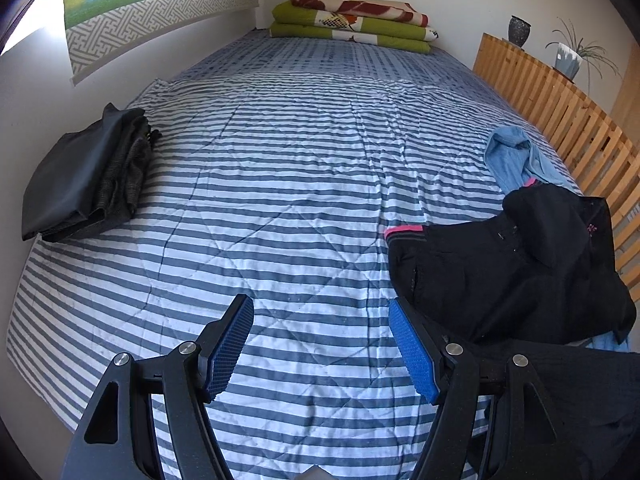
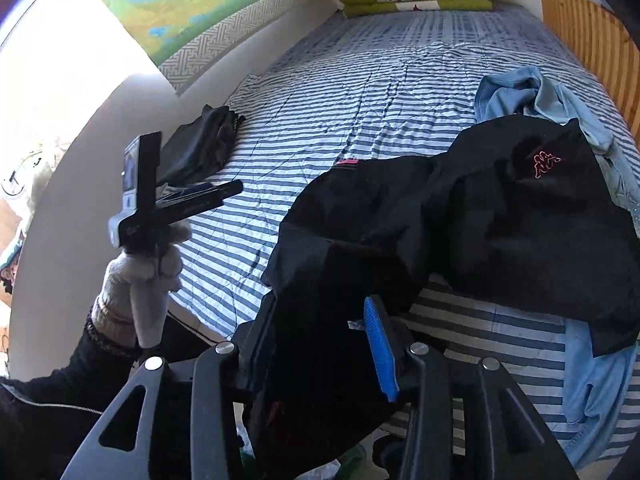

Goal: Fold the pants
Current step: 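Grasp the pink-trimmed waistband with the left tool while the right tool holds the pants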

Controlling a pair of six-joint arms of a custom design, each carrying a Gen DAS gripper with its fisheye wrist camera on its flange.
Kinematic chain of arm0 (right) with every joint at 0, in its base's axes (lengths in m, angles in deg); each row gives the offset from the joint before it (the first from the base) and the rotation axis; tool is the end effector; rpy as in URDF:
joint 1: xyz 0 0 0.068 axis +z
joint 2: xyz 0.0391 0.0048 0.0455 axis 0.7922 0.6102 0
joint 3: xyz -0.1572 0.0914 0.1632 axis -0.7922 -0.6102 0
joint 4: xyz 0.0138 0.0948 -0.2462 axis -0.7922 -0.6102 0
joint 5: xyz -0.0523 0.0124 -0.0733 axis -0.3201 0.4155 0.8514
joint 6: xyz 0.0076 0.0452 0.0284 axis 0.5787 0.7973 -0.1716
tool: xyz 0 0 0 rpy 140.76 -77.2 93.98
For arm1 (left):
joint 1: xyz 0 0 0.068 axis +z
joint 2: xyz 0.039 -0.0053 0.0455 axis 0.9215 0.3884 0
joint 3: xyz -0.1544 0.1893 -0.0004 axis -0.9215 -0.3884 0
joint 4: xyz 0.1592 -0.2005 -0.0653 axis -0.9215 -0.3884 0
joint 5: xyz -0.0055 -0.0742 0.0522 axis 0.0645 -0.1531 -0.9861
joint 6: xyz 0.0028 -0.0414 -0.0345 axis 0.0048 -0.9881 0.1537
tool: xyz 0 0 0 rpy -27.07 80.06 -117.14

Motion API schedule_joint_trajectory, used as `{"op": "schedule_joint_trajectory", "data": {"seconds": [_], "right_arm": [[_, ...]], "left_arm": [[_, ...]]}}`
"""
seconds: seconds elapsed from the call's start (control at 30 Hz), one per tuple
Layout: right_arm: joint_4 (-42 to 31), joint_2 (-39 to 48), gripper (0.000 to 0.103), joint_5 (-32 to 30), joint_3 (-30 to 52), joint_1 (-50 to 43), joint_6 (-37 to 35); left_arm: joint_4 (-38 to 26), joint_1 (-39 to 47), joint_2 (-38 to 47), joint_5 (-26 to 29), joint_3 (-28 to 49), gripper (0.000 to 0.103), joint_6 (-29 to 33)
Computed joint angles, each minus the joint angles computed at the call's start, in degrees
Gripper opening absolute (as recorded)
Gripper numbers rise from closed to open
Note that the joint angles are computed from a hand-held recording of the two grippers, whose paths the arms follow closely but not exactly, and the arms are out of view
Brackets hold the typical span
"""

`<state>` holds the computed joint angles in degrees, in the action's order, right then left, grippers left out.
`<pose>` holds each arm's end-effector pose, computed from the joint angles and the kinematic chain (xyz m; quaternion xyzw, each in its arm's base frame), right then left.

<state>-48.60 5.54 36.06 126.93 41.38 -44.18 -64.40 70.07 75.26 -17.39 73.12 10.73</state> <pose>0.1402 -0.0065 0.2636 -0.1293 0.9385 0.2505 0.1996 0.2634 0.0105 0.1738 0.0087 0.9579 -0.0275 0.2856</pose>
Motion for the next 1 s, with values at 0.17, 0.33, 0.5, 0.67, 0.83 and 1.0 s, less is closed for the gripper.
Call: {"op": "schedule_joint_trajectory", "data": {"seconds": [0.17,0.33,0.5,0.67,0.83,1.0], "right_arm": [[1.79,2.12,0.042,2.30,2.73,-6.91,-2.65],[13.02,12.56,0.044,5.70,7.97,-13.90,-0.57],[26.30,28.90,0.044,10.11,16.99,-13.99,2.84],[29.10,51.80,0.045,16.76,34.33,-10.27,5.99],[28.25,71.42,0.051,22.17,51.23,-8.11,9.09],[21.51,88.19,0.057,18.58,69.70,-8.01,10.78]], "left_arm": [[1.68,-3.36,5.38,-0.32,2.11,0.074,-1.41],[2.43,-4.56,10.85,0.37,5.18,0.074,-1.15],[3.02,-4.86,18.92,-0.21,11.35,0.074,-2.29],[3.23,-6.95,30.31,-0.15,18.51,0.074,-3.95],[4.21,-9.72,39.94,-0.40,23.72,0.074,-5.63],[6.31,-11.53,45.20,-0.42,26.03,0.074,-7.14]]}}
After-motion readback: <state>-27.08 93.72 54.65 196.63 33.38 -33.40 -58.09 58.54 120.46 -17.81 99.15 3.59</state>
